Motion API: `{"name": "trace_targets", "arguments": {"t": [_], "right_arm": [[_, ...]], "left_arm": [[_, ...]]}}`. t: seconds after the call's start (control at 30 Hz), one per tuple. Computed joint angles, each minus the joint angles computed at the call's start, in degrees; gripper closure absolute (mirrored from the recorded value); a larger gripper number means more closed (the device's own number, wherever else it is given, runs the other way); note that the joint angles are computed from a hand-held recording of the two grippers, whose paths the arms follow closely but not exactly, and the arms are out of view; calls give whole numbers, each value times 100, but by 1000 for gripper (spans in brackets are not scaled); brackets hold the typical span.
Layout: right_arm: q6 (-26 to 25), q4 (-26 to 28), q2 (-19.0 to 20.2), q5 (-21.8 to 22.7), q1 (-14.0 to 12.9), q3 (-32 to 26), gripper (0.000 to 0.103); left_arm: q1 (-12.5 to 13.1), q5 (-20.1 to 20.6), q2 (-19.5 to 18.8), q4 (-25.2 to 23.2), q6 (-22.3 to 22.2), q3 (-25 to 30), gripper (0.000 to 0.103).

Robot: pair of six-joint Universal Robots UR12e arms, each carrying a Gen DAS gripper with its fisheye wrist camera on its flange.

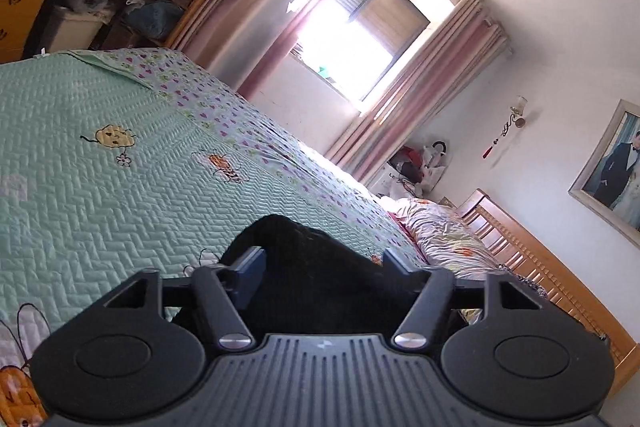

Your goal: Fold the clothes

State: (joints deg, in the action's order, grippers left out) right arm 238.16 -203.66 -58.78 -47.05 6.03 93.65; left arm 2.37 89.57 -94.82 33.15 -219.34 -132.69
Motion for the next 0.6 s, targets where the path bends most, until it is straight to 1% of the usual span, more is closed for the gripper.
{"name": "trace_targets", "arguments": {"t": [0.03,0.07,0.1,0.13,0.17,0.2,0.23,0.27,0.3,0.37,0.4,0.43,0.53,0.6], "right_arm": [[112,-244,32,170,-29,115,61],[-17,-617,41,264,-40,312,61],[-385,-872,-40,224,-20,630,59],[-934,-914,-189,325,-87,960,58],[-1244,-1123,-283,429,-146,1254,51],[-1484,-1390,-355,532,-202,1535,41],[-1638,-1484,-418,691,-270,1798,38],[-1857,-1357,-497,864,-325,2028,37],[-2262,-990,-584,1035,-393,2249,37],[-3002,-275,-772,1027,-356,2564,37],[-3212,-78,-840,1003,-342,2689,37],[-3298,70,-885,1024,-337,2775,37],[-3277,408,-946,1378,-338,2951,37],[-3635,805,-1062,1499,-288,3012,37]], "left_arm": [[-83,133,16,117,-27,-181,15],[-163,197,38,227,23,-383,15],[-246,251,52,339,86,-582,15],[-333,278,91,312,145,-759,15],[-424,304,132,254,199,-925,15],[-470,242,177,162,243,-1067,14],[-504,180,210,74,266,-1174,14],[-535,175,211,28,193,-1255,14],[-566,179,203,-10,99,-1331,14],[-578,72,111,115,-88,-1415,14],[-636,86,57,167,-59,-1399,14],[-736,185,5,166,52,-1345,14],[-1015,486,-68,-50,585,-1125,14],[-1166,653,-80,-282,922,-983,14]]}}
